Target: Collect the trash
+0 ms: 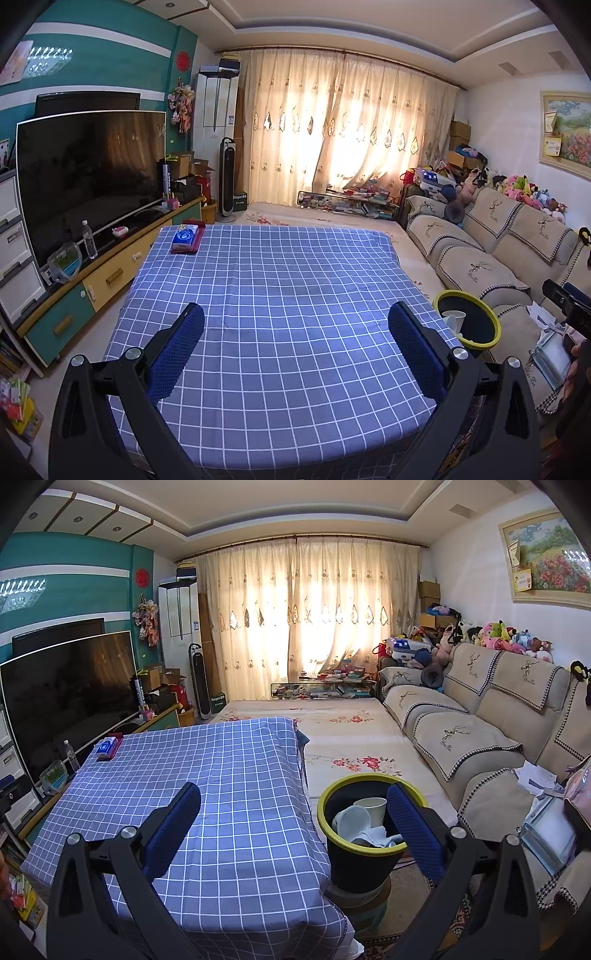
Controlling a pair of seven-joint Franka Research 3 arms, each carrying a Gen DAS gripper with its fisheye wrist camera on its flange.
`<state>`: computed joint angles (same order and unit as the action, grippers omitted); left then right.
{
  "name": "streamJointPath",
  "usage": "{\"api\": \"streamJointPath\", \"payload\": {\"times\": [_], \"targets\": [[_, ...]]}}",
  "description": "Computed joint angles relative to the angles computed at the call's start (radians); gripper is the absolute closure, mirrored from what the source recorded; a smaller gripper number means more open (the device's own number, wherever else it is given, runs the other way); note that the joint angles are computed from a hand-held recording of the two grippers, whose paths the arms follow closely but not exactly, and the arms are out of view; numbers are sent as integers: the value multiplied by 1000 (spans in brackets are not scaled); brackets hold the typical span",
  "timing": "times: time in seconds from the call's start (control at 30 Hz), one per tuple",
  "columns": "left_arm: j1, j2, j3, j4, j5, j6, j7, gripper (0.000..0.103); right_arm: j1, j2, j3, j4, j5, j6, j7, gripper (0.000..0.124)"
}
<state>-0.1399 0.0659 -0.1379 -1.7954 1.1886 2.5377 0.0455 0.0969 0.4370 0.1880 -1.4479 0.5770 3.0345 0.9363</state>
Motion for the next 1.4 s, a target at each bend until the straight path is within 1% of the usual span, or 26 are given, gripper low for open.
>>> {"api": "streamJointPath", "payload": {"times": [0.17, 0.57, 1.4], "targets": [[1, 11, 2, 12, -14, 0, 14, 5, 2, 0, -3, -1, -4, -2, 5, 28], [4, 29, 14, 18, -51, 31, 39, 5, 0, 5, 1, 6, 0, -17, -4, 28], [-8, 45, 24, 24, -48, 37, 37, 5, 7, 14, -10, 17, -8, -31, 10, 28]]}}
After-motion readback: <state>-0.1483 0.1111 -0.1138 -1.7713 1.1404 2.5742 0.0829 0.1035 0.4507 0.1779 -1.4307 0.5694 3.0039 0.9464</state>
